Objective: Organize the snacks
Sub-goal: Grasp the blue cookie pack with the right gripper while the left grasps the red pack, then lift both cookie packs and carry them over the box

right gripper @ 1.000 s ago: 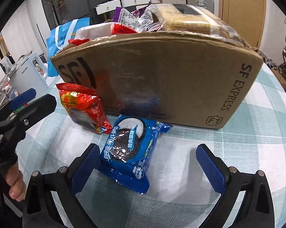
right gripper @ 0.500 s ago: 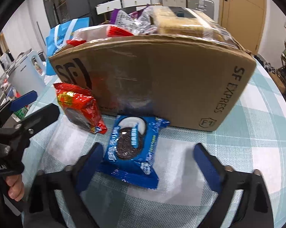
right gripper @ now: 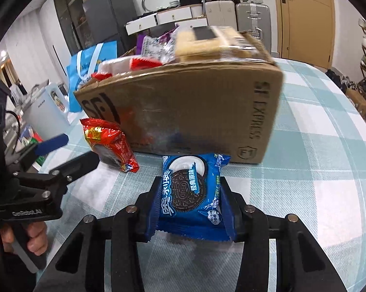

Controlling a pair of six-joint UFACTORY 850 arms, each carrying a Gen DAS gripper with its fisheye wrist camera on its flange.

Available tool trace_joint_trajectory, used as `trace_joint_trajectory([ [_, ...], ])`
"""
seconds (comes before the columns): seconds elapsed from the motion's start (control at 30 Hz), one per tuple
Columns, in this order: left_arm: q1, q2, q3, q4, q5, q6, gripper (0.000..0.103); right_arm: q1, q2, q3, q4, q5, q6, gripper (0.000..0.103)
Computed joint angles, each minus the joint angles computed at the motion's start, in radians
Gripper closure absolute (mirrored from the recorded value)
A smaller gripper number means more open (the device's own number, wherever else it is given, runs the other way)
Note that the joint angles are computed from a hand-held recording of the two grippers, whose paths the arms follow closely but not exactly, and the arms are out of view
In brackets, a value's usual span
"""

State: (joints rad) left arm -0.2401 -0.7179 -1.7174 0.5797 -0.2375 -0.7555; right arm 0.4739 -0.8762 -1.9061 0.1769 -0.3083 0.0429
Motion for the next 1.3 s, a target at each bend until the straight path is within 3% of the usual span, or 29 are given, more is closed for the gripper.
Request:
trace_joint_trajectory([
  [0.23, -0.010, -0.020, -0.024, -0.097, -0.004, 0.089, 0.001, -0.021, 0.031, 0.036, 0.021, 0.027, -0.003, 0.059],
  [0.53, -0.031, -0.060, -0.077, -0.054, -0.040, 0.049, 0.002, -0.023, 0.036, 0.043, 0.050, 0.028, -0.033, 0.059],
  [0.6, -0.030, -0.067, -0.088, -0.127, -0.036, 0.120, 0.007, -0.022, 0.036, 0.043, 0.053, 0.029, -0.038, 0.059],
  [0.7, -0.030, -0.088, -0.121, -0.214, -0.061, 0.216, 0.028, -0.021, 0.043, 0.054, 0.056, 0.038, -0.043, 0.059],
  [0.77, -0.029, -0.095, -0.131, -0.270, -0.069, 0.275, 0.050, -0.024, 0.047, 0.064, 0.068, 0.044, -0.056, 0.059],
  [0.83, -0.026, -0.097, -0.133, -0.341, -0.068, 0.345, 0.060, -0.025, 0.050, 0.068, 0.071, 0.048, -0.057, 0.059],
  [1.3, -0.016, -0.080, -0.101, -0.383, -0.050, 0.378, 0.062, -0.026, 0.065, 0.085, 0.101, 0.055, -0.089, 0.059],
])
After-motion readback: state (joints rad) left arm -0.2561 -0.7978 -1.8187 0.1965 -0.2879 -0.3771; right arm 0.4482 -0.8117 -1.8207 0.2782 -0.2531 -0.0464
